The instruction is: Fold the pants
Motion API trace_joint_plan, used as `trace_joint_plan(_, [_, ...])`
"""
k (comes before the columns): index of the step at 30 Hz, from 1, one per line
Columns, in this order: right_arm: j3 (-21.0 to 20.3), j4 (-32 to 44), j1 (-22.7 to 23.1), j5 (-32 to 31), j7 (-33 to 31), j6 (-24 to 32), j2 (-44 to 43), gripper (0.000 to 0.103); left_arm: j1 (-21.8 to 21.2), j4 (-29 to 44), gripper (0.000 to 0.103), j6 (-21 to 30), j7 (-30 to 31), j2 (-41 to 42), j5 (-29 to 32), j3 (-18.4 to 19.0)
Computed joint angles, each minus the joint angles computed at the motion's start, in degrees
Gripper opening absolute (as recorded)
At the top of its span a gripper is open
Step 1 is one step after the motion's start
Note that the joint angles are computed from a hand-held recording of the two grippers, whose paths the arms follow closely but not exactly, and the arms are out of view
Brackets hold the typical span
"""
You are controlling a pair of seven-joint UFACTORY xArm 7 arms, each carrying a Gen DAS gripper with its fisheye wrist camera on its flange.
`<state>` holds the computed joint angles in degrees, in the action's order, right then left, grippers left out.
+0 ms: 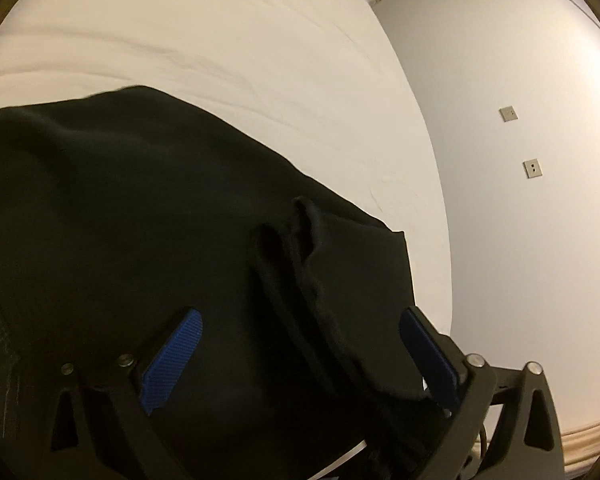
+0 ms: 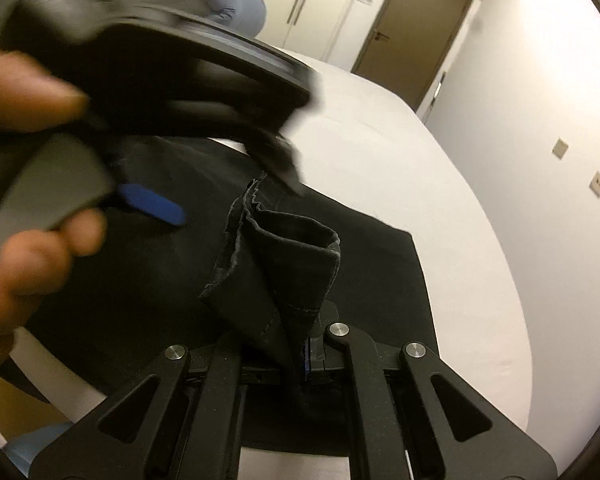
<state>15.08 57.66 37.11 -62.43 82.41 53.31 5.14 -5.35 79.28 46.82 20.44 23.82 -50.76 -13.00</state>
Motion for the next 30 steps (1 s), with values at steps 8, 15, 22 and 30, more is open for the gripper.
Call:
trace_joint_plan(8, [1.4,1.8,2.1,-1.6,-2.6,1.0,0.5,0.004,0.7,5.6,0.010,7.6,2.7,0.9,9.9,1.4])
trace_joint_plan(15, [1.1,8.7,6.7,-3.5,-8.6,-0.3,6.9,0.004,3.2,6.2,0.010,9.9,6.9,-0.9,15.2,4.3])
trace_joint_plan(22, [-1.6,14.2,10.1,0.4,-12.9,-4.1,12.9,0.004,5.1,1.5,0.010,8.3,9.4,-3.1,16.3,5.5])
trace_joint_plan(30, [-6.7,18.2,9.1,4.5,-22.2,-8.9,16.2,0.004,5.5,1.4,0.011,6.4,8.8,-1.2,15.6,5.6])
